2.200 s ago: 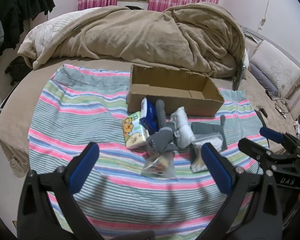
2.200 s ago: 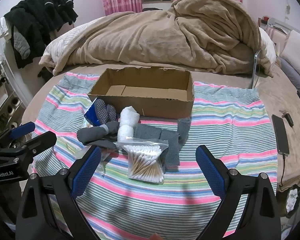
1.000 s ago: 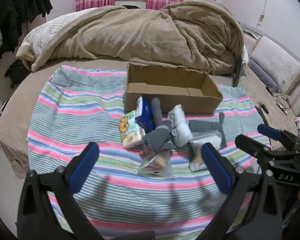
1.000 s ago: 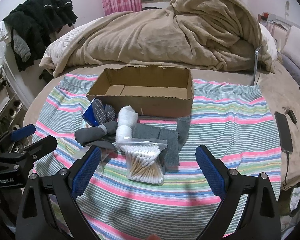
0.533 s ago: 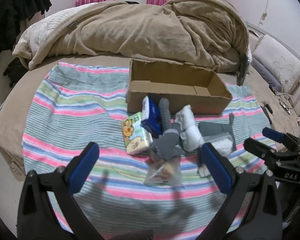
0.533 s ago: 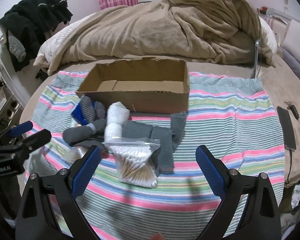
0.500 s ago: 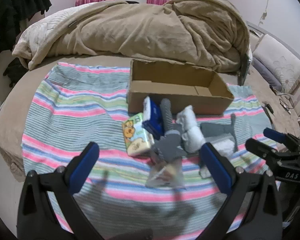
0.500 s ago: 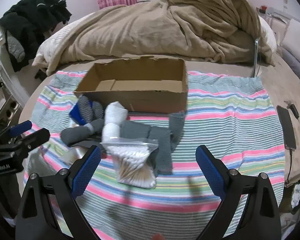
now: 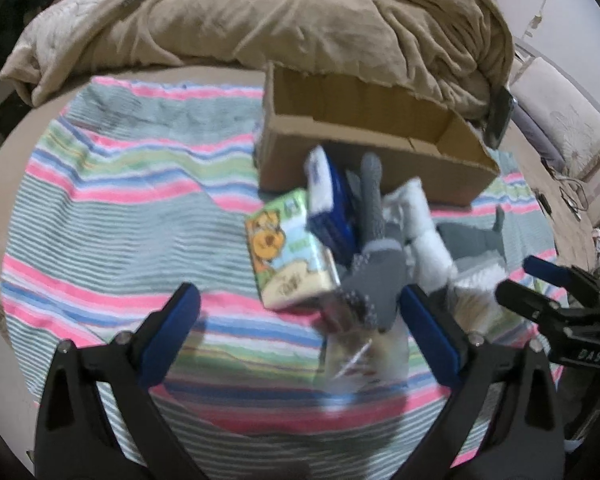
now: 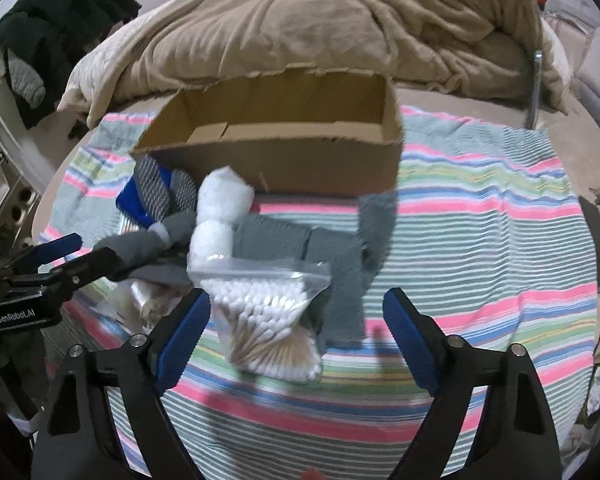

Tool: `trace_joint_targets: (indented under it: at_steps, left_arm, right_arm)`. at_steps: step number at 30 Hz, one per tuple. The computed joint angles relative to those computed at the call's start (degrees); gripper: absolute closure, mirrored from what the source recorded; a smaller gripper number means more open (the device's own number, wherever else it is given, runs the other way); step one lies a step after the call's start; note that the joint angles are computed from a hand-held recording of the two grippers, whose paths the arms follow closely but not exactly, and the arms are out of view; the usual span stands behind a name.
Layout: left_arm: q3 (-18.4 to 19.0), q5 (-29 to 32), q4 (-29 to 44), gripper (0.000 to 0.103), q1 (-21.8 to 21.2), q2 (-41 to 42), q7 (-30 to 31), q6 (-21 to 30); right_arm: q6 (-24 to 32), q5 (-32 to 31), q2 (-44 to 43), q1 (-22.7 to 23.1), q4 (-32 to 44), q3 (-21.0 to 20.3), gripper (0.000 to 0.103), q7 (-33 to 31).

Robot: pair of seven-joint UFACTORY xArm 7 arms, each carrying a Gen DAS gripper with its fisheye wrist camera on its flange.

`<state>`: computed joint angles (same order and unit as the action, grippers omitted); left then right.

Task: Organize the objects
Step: 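Grasp the clear snack bag with the left gripper while the right grasps the cotton swab bag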

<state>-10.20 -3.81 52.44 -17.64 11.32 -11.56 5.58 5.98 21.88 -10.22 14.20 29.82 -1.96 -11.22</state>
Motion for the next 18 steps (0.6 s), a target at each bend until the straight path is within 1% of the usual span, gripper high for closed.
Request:
trace_joint_targets:
  at_steps: [1,3,5,6,7,9,12,15,16,17,18]
  left_arm:
    - [-0.6,-0.6,-0.1,0.009,0.4,0.2,0.6,0.1]
    - [-1.9,-2.1,0.1,0.013,1.1,0.7,2.3,0.6]
    - [-4.1,-4.9,0.1,0.018,2.7,0.9,5.0,1.0]
    - [-4.7,-6.1,0.3,0.019,3.0,1.1,5.9,1.4]
    - [-6.6,-8.7,0.7,0.019,4.4,1.4,8.4,2.2]
    - [-8.0,-11.9,1.0,0.019,5.1,1.5,11.4,3.4]
    - [-8.2,-14.5,1.3,0.019,4.2,1.7,14.3,4.8]
    - [-5.9,-12.8,2.2,0.019,1.5,2.8,13.2,5.5]
    - [-6.2,-13.2,2.5,0.024,1.5,3.2,13.7,5.6]
    - [-6.3,-13.5,2.8,0.035,1.5,3.5,14.2,5.5]
    - [-6.3,-13.6,3.2,0.039,1.4,3.8,14.4,5.8]
  right_arm:
    - [0.1,0.0,0.3,0.2,0.0,0.1,0.016,-0.1]
    - [0.1,0.3,0.9,0.6,0.1,0.2,0.019,-0.6]
    - [0.8,1.3,1.3,1.2,0.5,0.1,0.026,-1.6]
    - [1.0,2.4,1.5,1.8,0.6,-0.1,0.028,-2.8]
    - [1.0,3.1,1.5,2.1,0.7,-0.1,0.031,-3.7]
    - [1.2,3.8,1.6,2.2,0.9,0.3,0.034,-4.6]
    - [1.4,7.3,2.4,3.3,1.3,-0.1,0.041,-7.9]
    - [0.6,10.1,3.9,3.3,1.6,0.4,0.047,-10.4]
    - [0.6,11.8,4.2,3.5,1.8,0.4,0.049,-11.7]
    - [0.5,14.5,4.3,4.0,1.9,0.1,0.052,-13.9]
    - [0.5,17.6,4.2,4.5,2.0,-0.2,0.054,-16.8]
